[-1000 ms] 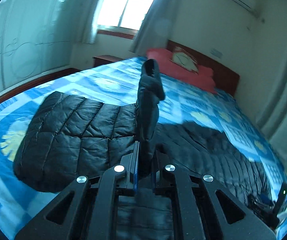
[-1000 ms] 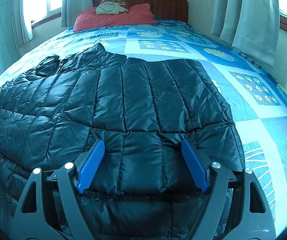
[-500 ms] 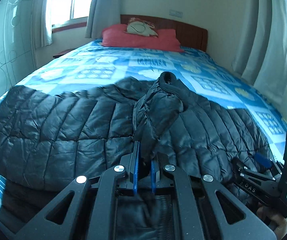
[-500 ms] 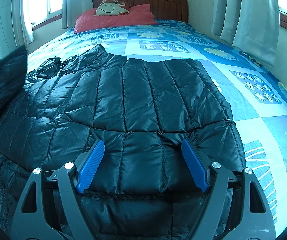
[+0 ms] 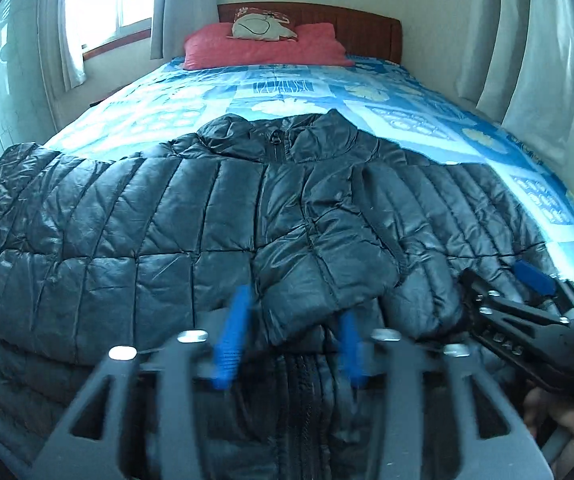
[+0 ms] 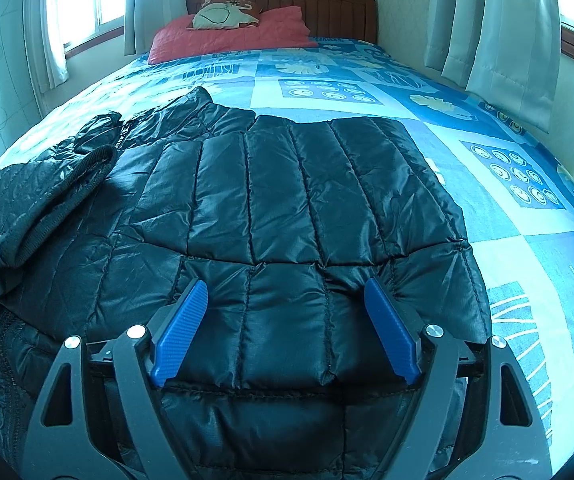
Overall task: Fold large clothes
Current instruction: 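Grasp that jacket side with the left gripper and fold it over the center, then open the left gripper to release the folded side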
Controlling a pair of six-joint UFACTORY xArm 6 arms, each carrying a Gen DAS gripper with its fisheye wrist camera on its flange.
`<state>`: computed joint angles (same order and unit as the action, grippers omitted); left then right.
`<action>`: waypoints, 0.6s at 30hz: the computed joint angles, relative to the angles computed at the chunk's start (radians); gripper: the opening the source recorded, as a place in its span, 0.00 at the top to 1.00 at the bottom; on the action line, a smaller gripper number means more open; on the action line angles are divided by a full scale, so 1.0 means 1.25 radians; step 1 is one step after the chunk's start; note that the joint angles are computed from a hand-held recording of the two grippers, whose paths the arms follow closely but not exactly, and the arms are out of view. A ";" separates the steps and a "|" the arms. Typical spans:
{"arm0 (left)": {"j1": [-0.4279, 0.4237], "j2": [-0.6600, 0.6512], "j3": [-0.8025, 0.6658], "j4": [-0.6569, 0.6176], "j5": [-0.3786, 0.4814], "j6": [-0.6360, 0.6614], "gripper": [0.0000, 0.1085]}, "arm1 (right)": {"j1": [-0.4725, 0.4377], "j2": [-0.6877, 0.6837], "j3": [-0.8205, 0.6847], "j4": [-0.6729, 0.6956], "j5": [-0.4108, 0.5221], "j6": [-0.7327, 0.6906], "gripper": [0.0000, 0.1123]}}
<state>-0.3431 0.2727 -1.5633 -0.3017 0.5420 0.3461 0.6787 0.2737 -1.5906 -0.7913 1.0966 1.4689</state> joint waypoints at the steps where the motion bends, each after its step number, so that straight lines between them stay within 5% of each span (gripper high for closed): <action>1: -0.001 -0.010 0.011 0.000 -0.007 -0.002 0.42 | 0.002 0.003 -0.004 0.001 0.002 0.000 0.28; 9: 0.049 -0.100 0.071 -0.074 0.027 0.096 0.35 | 0.031 0.002 -0.062 0.006 0.046 0.017 0.27; 16: 0.119 -0.135 0.113 -0.063 -0.030 0.129 0.30 | 0.008 0.110 -0.221 0.125 -0.125 0.013 0.27; 18: 0.138 -0.134 0.116 -0.041 -0.049 0.125 0.30 | 0.000 0.192 -0.326 0.181 -0.114 -0.030 0.30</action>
